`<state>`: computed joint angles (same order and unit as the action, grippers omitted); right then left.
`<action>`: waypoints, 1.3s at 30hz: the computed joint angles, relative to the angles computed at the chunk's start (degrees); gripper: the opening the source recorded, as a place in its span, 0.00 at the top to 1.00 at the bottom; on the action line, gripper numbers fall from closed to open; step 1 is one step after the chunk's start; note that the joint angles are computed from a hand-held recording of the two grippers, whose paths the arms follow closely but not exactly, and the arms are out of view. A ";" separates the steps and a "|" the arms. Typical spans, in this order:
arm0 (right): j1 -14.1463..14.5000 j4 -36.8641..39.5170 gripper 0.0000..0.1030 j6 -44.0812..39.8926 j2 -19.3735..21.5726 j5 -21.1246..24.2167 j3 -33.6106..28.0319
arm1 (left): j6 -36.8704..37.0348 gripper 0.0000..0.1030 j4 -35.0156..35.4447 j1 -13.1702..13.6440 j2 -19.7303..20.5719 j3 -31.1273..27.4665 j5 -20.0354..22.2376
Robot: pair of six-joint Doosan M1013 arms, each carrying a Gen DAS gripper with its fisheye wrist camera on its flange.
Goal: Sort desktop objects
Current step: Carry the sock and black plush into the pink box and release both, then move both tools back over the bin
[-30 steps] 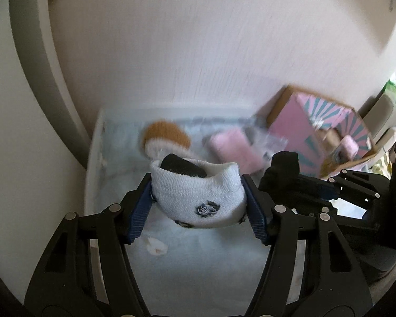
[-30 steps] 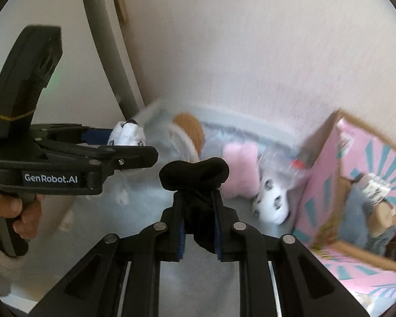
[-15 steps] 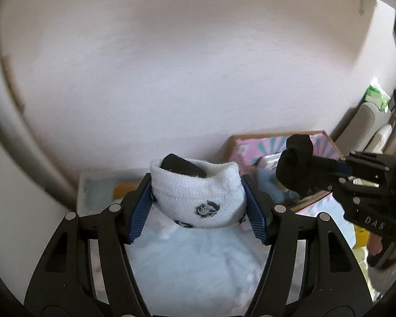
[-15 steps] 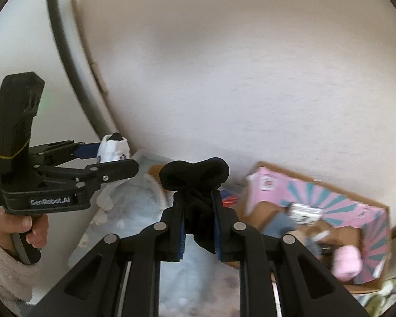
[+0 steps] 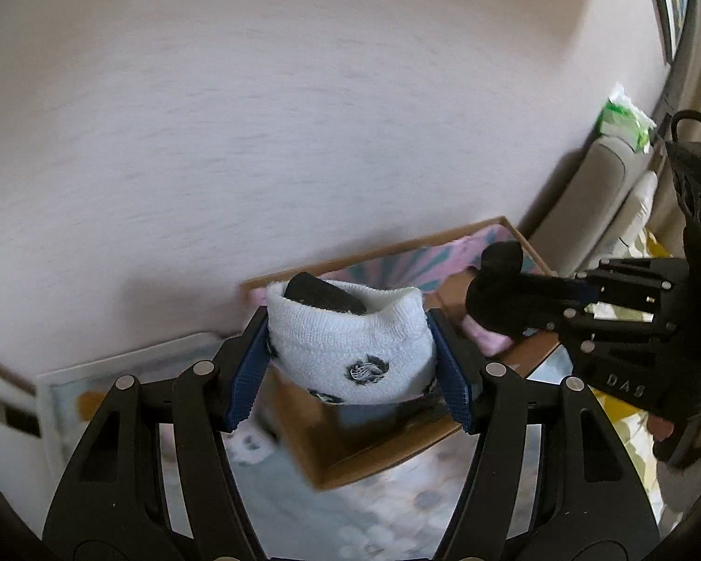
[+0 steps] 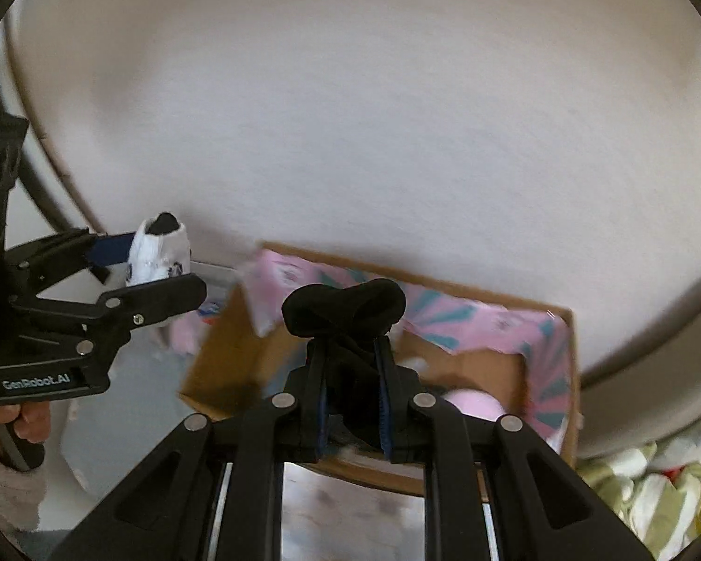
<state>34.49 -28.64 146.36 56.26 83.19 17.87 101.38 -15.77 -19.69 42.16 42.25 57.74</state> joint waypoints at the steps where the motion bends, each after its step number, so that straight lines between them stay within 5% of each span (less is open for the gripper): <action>1: -0.12 0.25 0.85 1.53 -1.26 -0.65 2.59 | 0.08 0.40 0.08 -0.35 1.13 -1.80 1.14; 9: -0.40 1.30 0.85 8.97 -6.38 -2.63 13.36 | 3.24 0.40 0.06 -1.63 3.96 -5.36 5.98; 19: -1.08 2.68 0.84 9.39 -6.32 -2.69 14.02 | 5.45 0.39 1.62 -3.52 4.43 -4.54 6.35; 21: -1.43 4.31 0.74 7.85 -5.09 -0.37 11.94 | 4.67 0.34 3.46 -4.05 5.19 -5.70 7.50; 24: -1.89 5.87 0.56 6.32 -2.05 7.06 6.97 | 0.84 0.06 7.00 -4.32 6.81 -8.52 10.56; 28: -2.22 7.34 0.26 10.76 -4.84 3.25 12.84 | -1.07 0.00 4.32 -3.30 7.06 -9.23 10.69; 39: -1.75 6.69 0.17 10.73 -3.77 6.22 10.88 | -1.16 0.00 4.56 -3.23 6.68 -9.62 11.15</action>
<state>32.75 -21.95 157.08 52.48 89.41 28.76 100.22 -11.21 -22.92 48.84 32.63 68.89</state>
